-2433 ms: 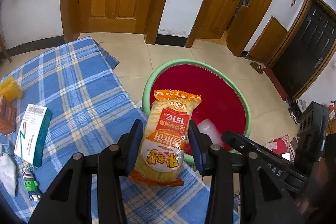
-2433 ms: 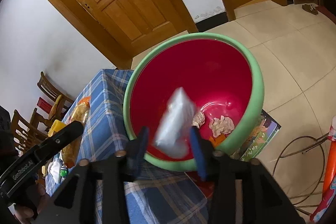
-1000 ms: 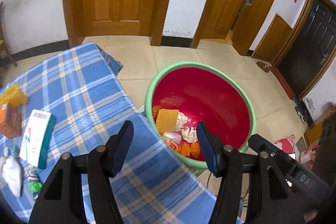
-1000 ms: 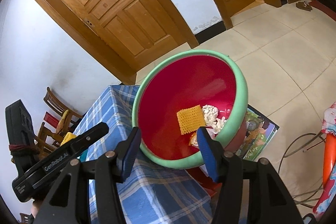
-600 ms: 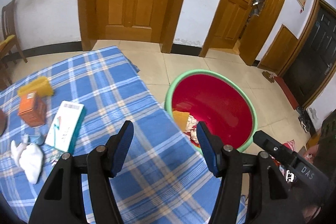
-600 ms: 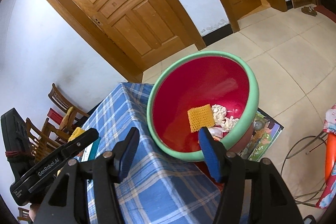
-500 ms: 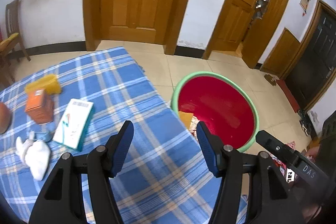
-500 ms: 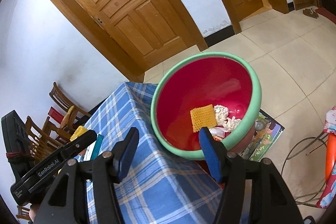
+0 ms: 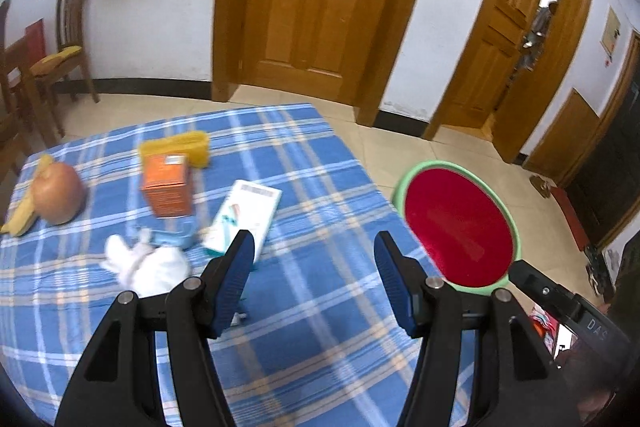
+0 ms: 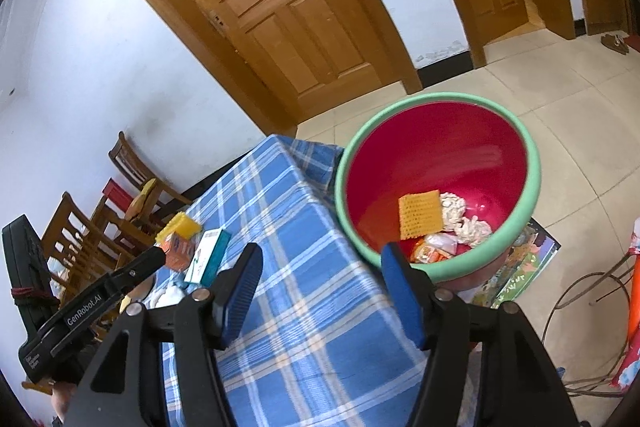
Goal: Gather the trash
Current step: 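Move both open tools back over the table items, then grasp the white sock bundle with the left tool while the right tool grasps the green figurine keychain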
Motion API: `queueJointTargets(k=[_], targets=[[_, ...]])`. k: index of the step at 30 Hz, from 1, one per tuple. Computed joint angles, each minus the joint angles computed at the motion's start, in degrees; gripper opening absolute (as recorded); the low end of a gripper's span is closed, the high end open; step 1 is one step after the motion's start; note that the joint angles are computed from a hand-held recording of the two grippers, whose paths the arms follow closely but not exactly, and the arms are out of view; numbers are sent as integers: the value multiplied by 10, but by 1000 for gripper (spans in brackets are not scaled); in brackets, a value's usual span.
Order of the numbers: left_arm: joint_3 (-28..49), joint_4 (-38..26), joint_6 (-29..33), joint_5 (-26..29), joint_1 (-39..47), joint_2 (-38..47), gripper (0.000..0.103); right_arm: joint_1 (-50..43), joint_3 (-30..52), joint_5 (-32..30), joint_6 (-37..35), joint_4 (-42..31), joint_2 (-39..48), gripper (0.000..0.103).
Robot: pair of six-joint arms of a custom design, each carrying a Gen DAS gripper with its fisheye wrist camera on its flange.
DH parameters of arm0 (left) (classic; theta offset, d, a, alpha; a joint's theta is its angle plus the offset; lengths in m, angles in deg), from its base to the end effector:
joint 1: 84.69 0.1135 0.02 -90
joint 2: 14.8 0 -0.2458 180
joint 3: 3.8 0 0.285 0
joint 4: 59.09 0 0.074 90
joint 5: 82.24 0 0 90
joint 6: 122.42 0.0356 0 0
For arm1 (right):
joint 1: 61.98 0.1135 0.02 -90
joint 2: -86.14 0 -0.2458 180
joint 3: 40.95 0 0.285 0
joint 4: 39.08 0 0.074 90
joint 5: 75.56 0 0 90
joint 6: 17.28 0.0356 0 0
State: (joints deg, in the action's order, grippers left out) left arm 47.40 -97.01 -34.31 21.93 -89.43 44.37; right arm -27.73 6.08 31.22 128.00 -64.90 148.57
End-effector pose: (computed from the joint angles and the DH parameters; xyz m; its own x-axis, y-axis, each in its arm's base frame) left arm 0.2502 -0.0295 0.2071 -0.7234 0.0279 -0.6899 0.2262 0.9536 -0.1986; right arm 0.2226 0.1391 0.1845 -0.6056 0.5397 -0.5848 0.2430 0.8252 0.5099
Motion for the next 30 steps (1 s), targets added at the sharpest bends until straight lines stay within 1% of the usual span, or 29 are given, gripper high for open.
queueJointTargets(k=[7,15,25,30], targets=[[-14,-10,34,21,91,-12,62,21,28,-5,0,13,47,66],[-21,11,64,29,167,34,62,46,66,-11,-2,18,108,66],[-13,59,80,13,177,141,62,61,112,-16,-4,9,169,66],[-15,87,82,11,171,175,62,63,132,-22,-8,6,199,66]])
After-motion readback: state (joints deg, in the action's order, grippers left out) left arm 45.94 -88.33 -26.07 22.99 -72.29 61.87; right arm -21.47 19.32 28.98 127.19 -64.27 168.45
